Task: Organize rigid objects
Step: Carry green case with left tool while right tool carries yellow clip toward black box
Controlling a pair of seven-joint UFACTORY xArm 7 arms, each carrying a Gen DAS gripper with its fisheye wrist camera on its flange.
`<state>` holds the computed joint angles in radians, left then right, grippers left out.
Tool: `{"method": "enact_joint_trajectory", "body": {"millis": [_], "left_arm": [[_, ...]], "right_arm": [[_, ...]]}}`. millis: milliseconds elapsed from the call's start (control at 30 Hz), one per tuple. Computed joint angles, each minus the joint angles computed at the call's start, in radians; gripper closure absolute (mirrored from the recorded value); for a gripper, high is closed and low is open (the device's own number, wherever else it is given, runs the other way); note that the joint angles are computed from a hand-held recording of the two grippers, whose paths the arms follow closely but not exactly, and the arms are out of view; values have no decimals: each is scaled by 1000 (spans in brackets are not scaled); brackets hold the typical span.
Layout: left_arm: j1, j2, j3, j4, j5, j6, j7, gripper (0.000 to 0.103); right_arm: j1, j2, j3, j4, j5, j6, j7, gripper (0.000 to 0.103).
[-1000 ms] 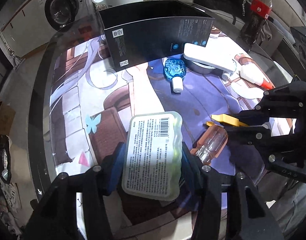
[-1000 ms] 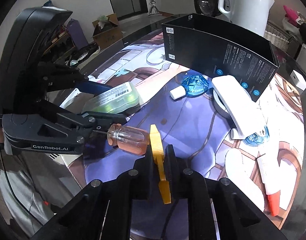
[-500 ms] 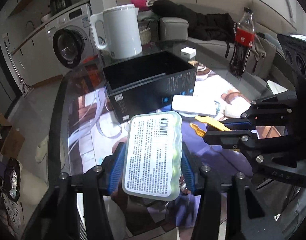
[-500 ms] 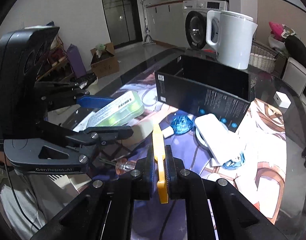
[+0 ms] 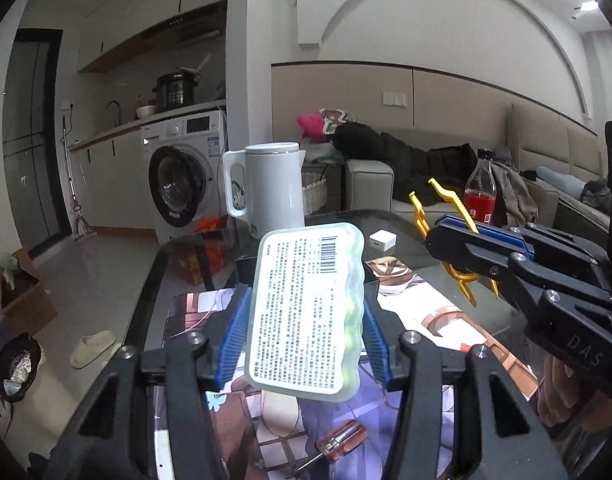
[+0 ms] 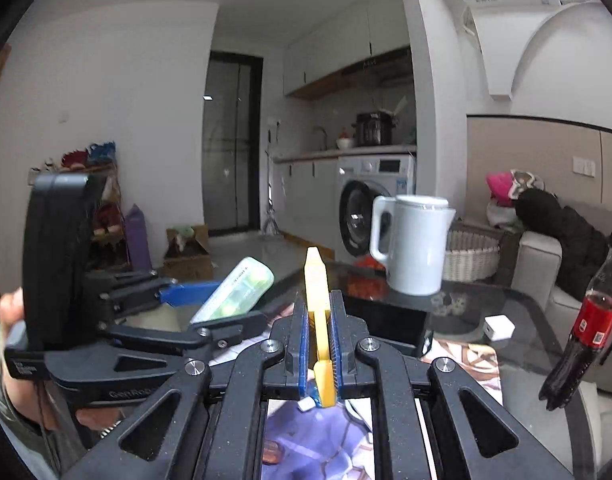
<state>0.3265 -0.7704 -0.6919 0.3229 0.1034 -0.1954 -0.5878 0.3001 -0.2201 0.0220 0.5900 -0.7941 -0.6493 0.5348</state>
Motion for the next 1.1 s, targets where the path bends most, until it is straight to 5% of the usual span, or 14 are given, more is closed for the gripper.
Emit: {"method": "enact_joint_trajectory", "body": {"millis": [567,800,1100], "left_arm": [[105,48,-59,59,-34,-55,12,52],[264,115,-161,145,-78,-92,29,52],[565,233,-388,275,-112,-104,46,52]], "right_arm": [[22,-1,-1,57,-8,22,33,94],[18,80,12,179,21,77,80,94],[-55,282,61,442,-138,213,310,94]]}}
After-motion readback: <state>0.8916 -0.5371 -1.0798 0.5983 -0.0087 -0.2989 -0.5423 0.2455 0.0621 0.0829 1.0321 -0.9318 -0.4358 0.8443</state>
